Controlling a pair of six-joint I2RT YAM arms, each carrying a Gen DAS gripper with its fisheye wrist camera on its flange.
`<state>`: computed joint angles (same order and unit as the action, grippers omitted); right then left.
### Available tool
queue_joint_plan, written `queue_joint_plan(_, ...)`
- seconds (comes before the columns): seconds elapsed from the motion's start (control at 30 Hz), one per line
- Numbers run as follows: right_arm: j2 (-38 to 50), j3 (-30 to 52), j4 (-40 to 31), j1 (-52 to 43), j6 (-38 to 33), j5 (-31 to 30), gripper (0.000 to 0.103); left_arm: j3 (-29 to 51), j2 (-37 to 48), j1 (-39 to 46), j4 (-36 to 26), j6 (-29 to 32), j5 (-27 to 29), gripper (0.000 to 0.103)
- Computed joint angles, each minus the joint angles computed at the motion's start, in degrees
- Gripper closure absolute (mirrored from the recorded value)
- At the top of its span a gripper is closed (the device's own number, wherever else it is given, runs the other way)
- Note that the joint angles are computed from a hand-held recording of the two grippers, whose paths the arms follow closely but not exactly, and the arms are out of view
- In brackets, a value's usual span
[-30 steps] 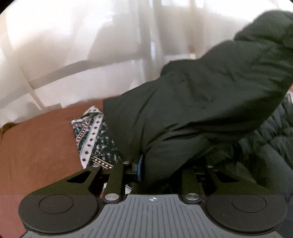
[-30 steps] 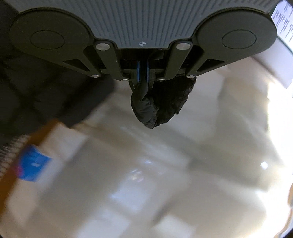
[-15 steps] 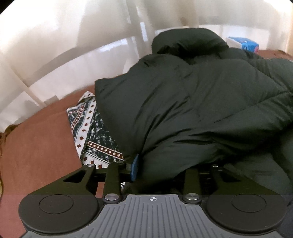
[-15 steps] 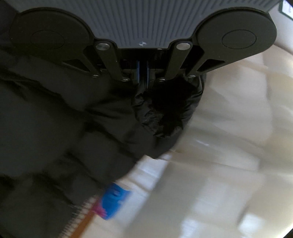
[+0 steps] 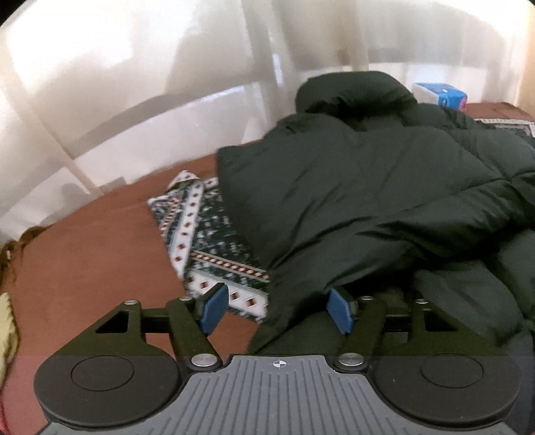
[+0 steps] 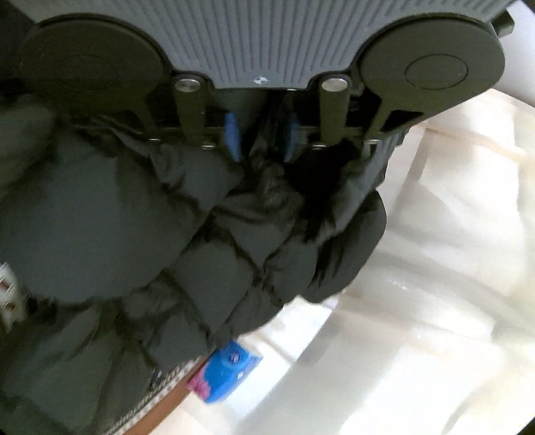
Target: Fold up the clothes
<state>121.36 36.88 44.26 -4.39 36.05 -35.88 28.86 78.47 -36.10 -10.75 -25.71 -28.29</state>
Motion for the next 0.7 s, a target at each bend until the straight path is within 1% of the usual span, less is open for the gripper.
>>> queue_joint_plan(0.07,-4.6,-2.3,-2.0,-1.4,-1.6,1.6,0.058,-0.9,-4.9,0.0,-3.3,-0.3,-0.5,0.027)
queue_joint_plan(0.1,-6.9,-3.2,-3.0,-2.0,-2.3,2.5,0.055,-1.0,-7.6,0.2,-4.0,-0.1,-0.6,0.027)
queue_joint_plan(0.13,-10.1,-4.4,-4.1,-2.1,-3.4,4.3,0.053,-1.0,-10.1,0.5,-4.6,0.2,-0.6,0.027)
queue_joint_plan(0.17,-13.7,-5.6,-4.3,-1.6,-5.5,5.7,0.052,-0.7,-11.4,1.1,-3.6,1.3,0.2,0.027)
queue_joint_plan(0.2,-17.1,-6.5,-4.0,-0.2,-8.5,6.8,0.044,0.0,-10.8,2.0,-1.0,3.0,1.1,0.027)
queue_joint_plan(0.23,-20.4,-6.9,-4.1,1.5,-11.7,8.2,0.032,0.8,-10.1,2.7,1.6,4.5,2.1,0.026)
queue_joint_plan(0.27,-22.7,-6.6,-4.7,4.1,-15.2,10.0,0.028,1.7,-9.0,3.5,4.3,5.9,3.1,0.026)
queue_joint_plan(0.3,-24.4,-5.5,-5.9,7.2,-19.1,12.0,0.026,3.1,-5.2,4.2,7.8,6.8,4.0,0.024)
queue_joint_plan(0.33,-25.1,-3.8,-7.6,10.6,-23.0,14.2,0.027,4.6,-1.6,4.7,11.0,7.6,4.8,0.024)
queue_joint_plan(0.37,-24.3,-2.0,-9.0,13.8,-25.9,16.3,0.027,6.4,2.0,5.3,13.9,8.3,5.7,0.024)
queue_joint_plan(0.47,-19.3,4.4,-13.4,21.9,-32.1,21.8,0.027,12.3,14.3,6.7,17.9,9.3,10.6,0.024)
queue_joint_plan(0.57,-12.7,9.2,-16.9,26.1,-37.8,28.9,0.026,15.3,23.2,6.0,20.0,9.9,8.3,0.022)
queue_joint_plan(0.6,-10.3,10.0,-16.6,27.1,-40.0,31.7,0.024,16.4,26.1,5.9,20.5,10.0,7.6,0.018)
queue_joint_plan(0.63,-7.8,10.5,-15.4,27.6,-41.8,33.9,0.021,16.8,28.1,6.0,21.8,9.7,7.6,0.016)
queue_joint_plan(0.7,-3.6,11.9,-14.2,27.4,-42.4,34.7,0.020,16.9,30.5,6.5,23.7,9.6,7.9,0.010)
